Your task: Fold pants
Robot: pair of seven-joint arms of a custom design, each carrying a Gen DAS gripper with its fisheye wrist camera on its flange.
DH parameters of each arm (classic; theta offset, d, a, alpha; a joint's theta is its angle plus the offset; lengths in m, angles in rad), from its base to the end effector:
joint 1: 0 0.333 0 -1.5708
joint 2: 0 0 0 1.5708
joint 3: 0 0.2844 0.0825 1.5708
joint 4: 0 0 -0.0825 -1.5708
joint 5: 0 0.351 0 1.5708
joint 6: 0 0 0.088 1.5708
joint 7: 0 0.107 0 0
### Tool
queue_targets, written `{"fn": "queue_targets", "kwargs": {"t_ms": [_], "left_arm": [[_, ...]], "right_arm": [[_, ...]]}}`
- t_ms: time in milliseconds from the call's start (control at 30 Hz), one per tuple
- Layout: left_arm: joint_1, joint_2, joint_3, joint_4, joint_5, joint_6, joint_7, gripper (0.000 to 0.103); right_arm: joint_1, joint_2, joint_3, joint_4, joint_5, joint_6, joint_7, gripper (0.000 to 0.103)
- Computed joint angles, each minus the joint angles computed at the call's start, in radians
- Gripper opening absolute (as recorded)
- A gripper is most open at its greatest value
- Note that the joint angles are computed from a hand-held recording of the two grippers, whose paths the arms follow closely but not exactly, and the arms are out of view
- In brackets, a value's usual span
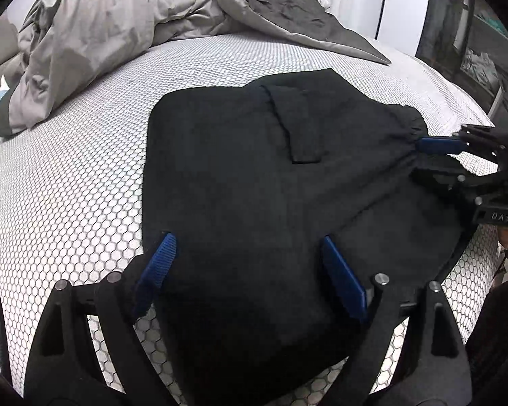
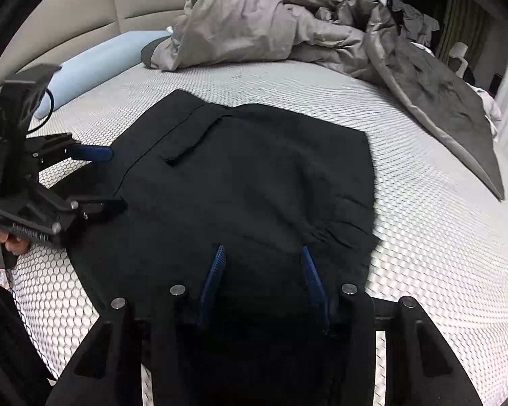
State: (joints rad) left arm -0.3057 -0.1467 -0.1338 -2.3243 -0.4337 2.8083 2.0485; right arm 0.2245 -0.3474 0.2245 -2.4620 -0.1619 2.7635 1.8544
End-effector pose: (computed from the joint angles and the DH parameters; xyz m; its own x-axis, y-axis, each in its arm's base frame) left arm 0.4669 -0.1990 0.4556 -0.5424 -0.8386 0.0494 -0.6774 0.4018 -0.6162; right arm 0.4089 0.2104 0.4803 0.2895 -0.9562 0.0425 -0.7499 -0.2542 -0.6108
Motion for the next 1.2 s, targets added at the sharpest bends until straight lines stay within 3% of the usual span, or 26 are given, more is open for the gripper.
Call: {"fn": "queue_targets", "kwargs": {"t_ms": [133, 233, 300, 367, 467, 533, 600, 700, 833, 900, 1033, 1100, 1133, 1200], "left_arm": [[0.003, -0.04, 0.012, -0.001, 0.006, -0.028, -0.003, 0.086], [-0.014, -0.042, 0.043, 0.037, -0.059, -0.019, 0.02, 0.086], [0.001, -0.003, 0.038, 0.096, -0.049, -0.035, -0.002, 0.086], [0.03, 0.062, 0.018, 0.175, 0.005, -0.06, -0.051, 0.086], [0.072, 0.174, -0.012, 0.308, 0.077, -0.172, -0.091, 0.081], [0.099, 0.235, -0.03, 0.374, 0.123, -0.239, -0.113, 0.081], [0.146, 0.277, -0.052, 0.412, 0.035, -0.291, -0.074, 0.09], [0.208, 0.304, -0.078, 0.443, -0.079, -0.352, -0.024, 0.093], [0.22, 0.269, -0.086, 0.408, -0.072, -0.31, -0.023, 0.093], [0.218, 0.239, -0.081, 0.388, -0.052, -0.284, -0.043, 0.084], [0.205, 0.181, -0.076, 0.349, -0.127, -0.17, -0.008, 0.079], [0.191, 0.192, -0.073, 0.363, -0.112, -0.134, -0.032, 0.055], [0.187, 0.209, -0.073, 0.381, -0.104, -0.139, -0.042, 0.05], [0.181, 0.261, -0.074, 0.429, -0.045, -0.171, -0.096, 0.029]], "right_arm": [[0.028, -0.026, -0.046, -0.043, 0.081, 0.069, -0.041, 0.049], [-0.032, -0.028, -0.001, -0.036, 0.07, 0.141, 0.006, 0.057], [-0.077, -0.001, 0.036, 0.01, 0.039, 0.133, 0.056, 0.057], [-0.065, 0.056, 0.023, 0.078, 0.046, 0.112, 0.056, 0.057], [-0.019, 0.14, -0.007, 0.169, 0.045, 0.059, 0.006, 0.057], [-0.001, 0.2, -0.009, 0.236, -0.005, -0.025, 0.004, 0.057], [0.015, 0.258, -0.026, 0.289, -0.04, -0.107, 0.017, 0.055], [0.047, 0.25, -0.076, 0.25, 0.005, -0.091, -0.029, 0.054], [0.064, 0.19, -0.108, 0.199, 0.109, -0.069, -0.123, 0.054], [0.065, 0.163, -0.107, 0.179, 0.133, -0.047, -0.134, 0.054], [0.05, 0.132, -0.094, 0.161, 0.153, 0.03, -0.118, 0.055], [0.025, 0.138, -0.077, 0.177, 0.129, 0.047, -0.068, 0.055], [0.008, 0.153, -0.065, 0.193, 0.099, 0.049, -0.032, 0.055], [0.001, 0.189, -0.059, 0.232, 0.073, 0.03, 0.002, 0.055]]}}
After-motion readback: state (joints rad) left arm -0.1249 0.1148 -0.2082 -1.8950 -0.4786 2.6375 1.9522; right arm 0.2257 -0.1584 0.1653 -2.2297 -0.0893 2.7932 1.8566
